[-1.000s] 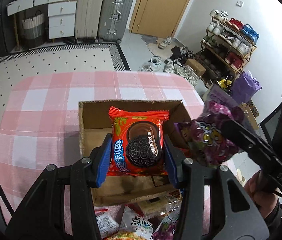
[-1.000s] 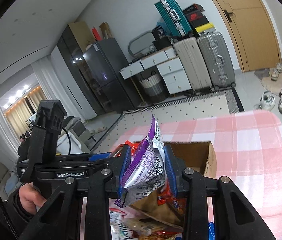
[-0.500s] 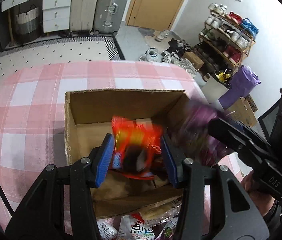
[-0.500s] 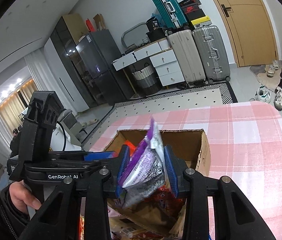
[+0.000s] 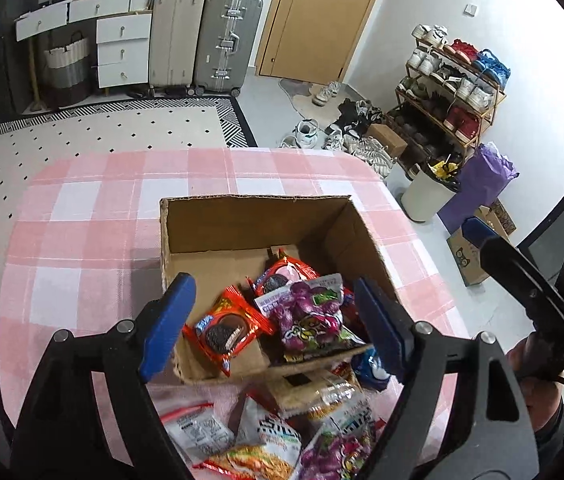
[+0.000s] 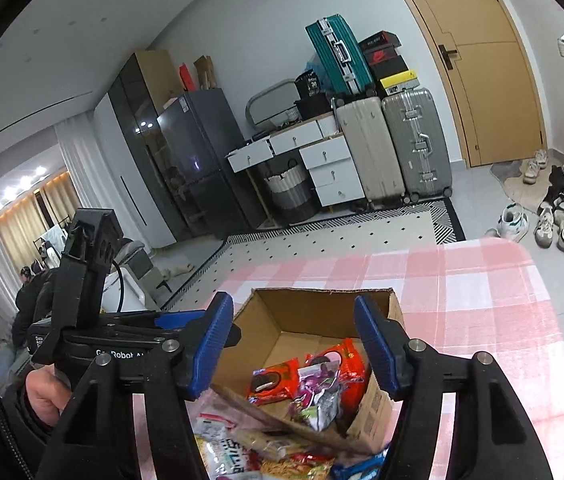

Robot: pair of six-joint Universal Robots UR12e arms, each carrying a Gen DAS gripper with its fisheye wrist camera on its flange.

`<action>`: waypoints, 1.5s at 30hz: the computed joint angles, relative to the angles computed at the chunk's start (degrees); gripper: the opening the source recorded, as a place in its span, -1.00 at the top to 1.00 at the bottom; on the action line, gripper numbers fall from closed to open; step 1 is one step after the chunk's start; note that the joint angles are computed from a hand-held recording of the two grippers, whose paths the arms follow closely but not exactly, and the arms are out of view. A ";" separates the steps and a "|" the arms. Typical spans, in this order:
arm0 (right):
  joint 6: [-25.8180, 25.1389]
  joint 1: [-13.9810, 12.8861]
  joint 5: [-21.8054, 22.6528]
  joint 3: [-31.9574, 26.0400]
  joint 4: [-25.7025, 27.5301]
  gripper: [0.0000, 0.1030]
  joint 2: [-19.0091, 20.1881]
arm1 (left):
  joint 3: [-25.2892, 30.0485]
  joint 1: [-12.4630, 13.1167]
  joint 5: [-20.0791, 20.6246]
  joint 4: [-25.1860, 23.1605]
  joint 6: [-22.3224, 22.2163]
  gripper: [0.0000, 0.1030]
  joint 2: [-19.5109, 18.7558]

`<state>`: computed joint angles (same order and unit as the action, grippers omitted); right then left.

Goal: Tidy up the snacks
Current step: 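Open both tools to drop the purple bag and Oreo pack into the box, then pull both tools back from the box toward the remaining snack pile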

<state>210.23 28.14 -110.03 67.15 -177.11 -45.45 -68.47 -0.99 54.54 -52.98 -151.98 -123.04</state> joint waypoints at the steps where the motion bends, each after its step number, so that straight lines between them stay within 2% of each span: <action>1: -0.09 0.21 -0.35 0.35 -0.25 -0.28 -0.27 | -0.66 0.13 -0.03 0.39 0.07 -0.55 0.54; 4: -0.61 0.99 -1.80 1.00 -0.62 -0.48 -0.94 | -3.04 0.65 -0.49 2.08 -0.08 -0.55 2.43; 8: -1.72 2.24 -3.86 1.81 -1.19 -0.63 -1.74 | -5.83 1.39 -1.58 3.51 0.31 -0.55 4.79; 14: -2.79 4.05 -6.77 2.61 -1.76 -0.79 -2.57 | -9.91 2.16 -1.27 5.86 1.16 -0.59 8.16; 29: -2.52 7.40 -11.49 5.60 -3.53 -0.95 -4.68 | -18.01 4.86 -2.91 10.25 2.33 -0.70 15.03; 32: -2.39 8.09 -12.33 5.93 -3.61 -0.97 -4.87 | -19.62 5.48 -3.83 11.27 2.43 -0.79 16.36; 34: -2.13 8.57 -13.02 6.40 -3.70 -0.97 -5.07 | -21.12 5.97 -4.36 12.50 2.37 -0.96 17.41; 35: -2.03 8.82 -13.37 6.48 -3.65 -0.98 -5.10 | -22.00 6.31 -4.87 13.56 2.01 -0.97 17.98; 45: 1.20 10.87 -15.86 9.07 -1.43 -0.98 -6.08 | -27.74 8.65 -6.24 14.73 2.79 -0.97 21.28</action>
<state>211.43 39.01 -125.89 76.22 -178.53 -51.52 -96.20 7.66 48.30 -38.26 -149.19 -101.76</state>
